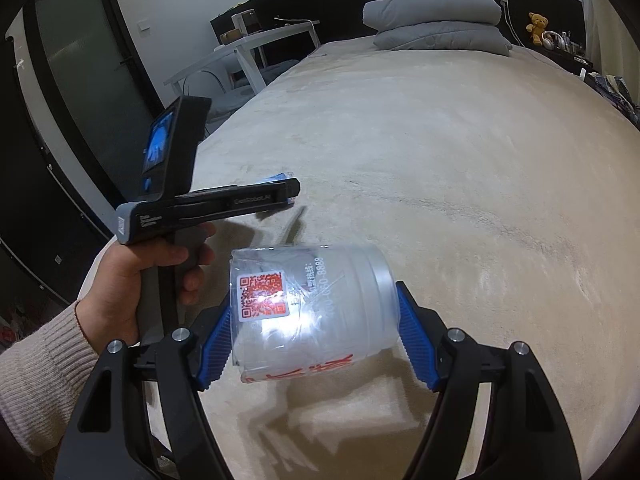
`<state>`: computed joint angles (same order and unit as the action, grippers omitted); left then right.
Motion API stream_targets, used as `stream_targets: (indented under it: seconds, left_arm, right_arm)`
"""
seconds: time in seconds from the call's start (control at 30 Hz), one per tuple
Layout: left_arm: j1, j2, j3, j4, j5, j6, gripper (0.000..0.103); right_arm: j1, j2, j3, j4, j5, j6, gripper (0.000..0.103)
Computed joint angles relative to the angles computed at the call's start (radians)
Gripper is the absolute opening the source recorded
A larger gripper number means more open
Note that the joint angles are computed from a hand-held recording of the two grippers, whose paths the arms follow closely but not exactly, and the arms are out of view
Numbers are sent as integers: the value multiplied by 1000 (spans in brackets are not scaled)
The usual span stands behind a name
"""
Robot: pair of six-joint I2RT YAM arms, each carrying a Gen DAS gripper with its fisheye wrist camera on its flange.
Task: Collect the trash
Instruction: 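Grasp the clear plastic cup with the right tool while the left tool grasps the blue-white wrapper, then lift the clear cup and blue-white wrapper off the bed with both tools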
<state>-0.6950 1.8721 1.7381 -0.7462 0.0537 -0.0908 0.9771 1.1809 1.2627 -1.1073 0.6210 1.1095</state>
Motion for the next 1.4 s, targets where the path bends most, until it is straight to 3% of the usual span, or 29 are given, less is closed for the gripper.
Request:
stream_targets:
  seconds: [0.07, 0.2, 0.27, 0.57, 0.9, 1.4]
  left_arm:
    - [-15, 15, 8, 6, -45, 3, 85]
    - [-22, 33, 24, 17, -102, -1, 59]
    - [-20, 31, 19, 28, -103, 8, 53]
    - [-28, -17, -25, 53, -93, 35, 52]
    - [-44, -180, -146, 40, -47, 33, 52]
    - [-50, -523, -391, -7, 16, 65, 52]
  right_arm:
    - [5, 1, 2, -3, 1, 3, 72]
    - [4, 7, 0, 1, 1, -1, 72]
    - [3, 7, 1, -4, 0, 3, 72]
    - [-11, 8, 3, -6, -3, -9, 72]
    - [-26, -36, -30, -8, 10, 1, 72]
    - [144, -12, -6, -111, 155, 184, 72]
